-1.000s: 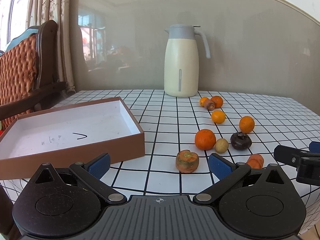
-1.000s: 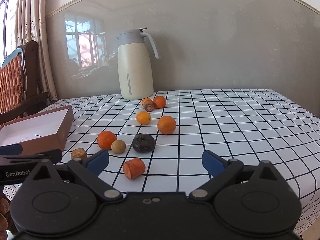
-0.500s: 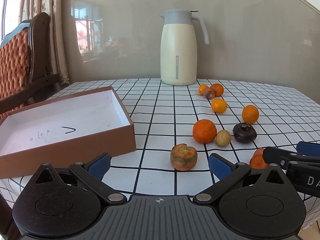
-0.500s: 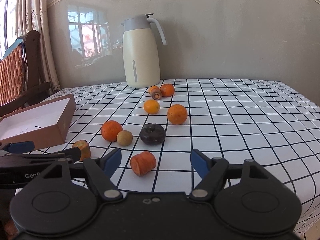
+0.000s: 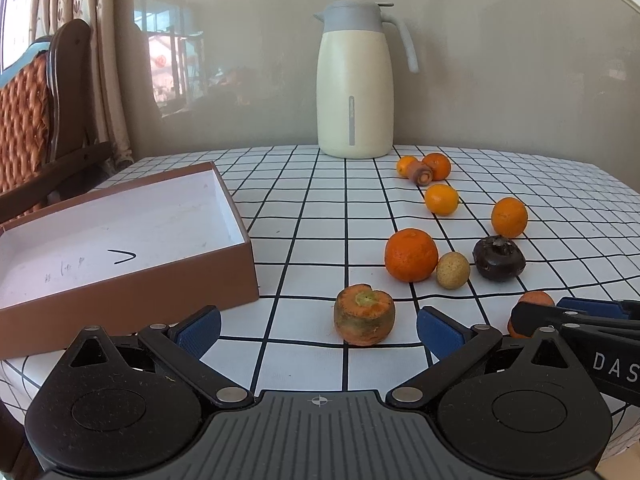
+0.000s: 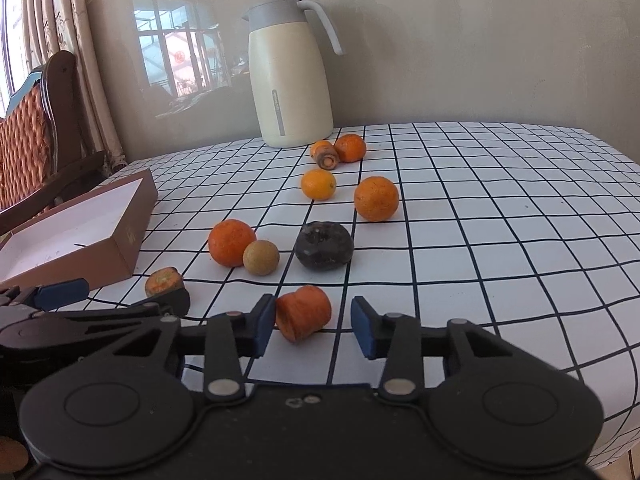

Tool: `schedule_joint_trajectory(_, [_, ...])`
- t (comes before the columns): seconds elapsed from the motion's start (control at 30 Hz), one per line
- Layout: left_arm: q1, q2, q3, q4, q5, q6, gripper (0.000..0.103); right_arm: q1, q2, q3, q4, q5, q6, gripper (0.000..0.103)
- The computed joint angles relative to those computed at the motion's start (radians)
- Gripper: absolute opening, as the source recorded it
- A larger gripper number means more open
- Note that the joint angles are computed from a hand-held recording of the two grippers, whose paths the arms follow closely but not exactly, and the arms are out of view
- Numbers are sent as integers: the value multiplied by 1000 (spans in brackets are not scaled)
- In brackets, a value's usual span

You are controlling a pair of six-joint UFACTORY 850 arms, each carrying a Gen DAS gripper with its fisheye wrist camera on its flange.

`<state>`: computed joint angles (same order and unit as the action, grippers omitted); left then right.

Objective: Organize fruits
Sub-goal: 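Grasp the persimmon with the left tool while the right tool grasps the carrot piece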

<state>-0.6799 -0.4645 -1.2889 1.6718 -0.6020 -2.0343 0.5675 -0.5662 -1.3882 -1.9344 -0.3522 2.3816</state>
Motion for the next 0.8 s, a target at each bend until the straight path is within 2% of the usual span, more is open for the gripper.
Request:
schedule_joint_trajectory(0.1, [1,-11,-11,-12,-3,13,103,-3,-8,-11,22,17,-15,31])
schedule_joint_trajectory(0.23, [4,-23,-24,-14,14,17,103,-6,-10,-15,0,32,-4,18])
schedule_joint_trajectory(0.43, [3,-38,-33,32,27,-25,103,-5,-9,-17,68,8,-69,18])
schedule_joint_trajectory(0.5, [5,-37,-30,67,53,-55,93,-6,-8,-15,72,6,-72,18])
schedule_joint_trajectory(0.63, [-11,-50,-39,65,14,-44,87,-4,-8,-15,87,4,-93,18])
schedule_joint_trajectory(0.73, [-10,-49,-34,97,22,-86,77,-2,-12,-21,116,1,-130,18])
schedule_joint_trajectory(0.8, [-6,-43,-26,131,37,-122,66,-3,-12,-21,117,1,-131,18])
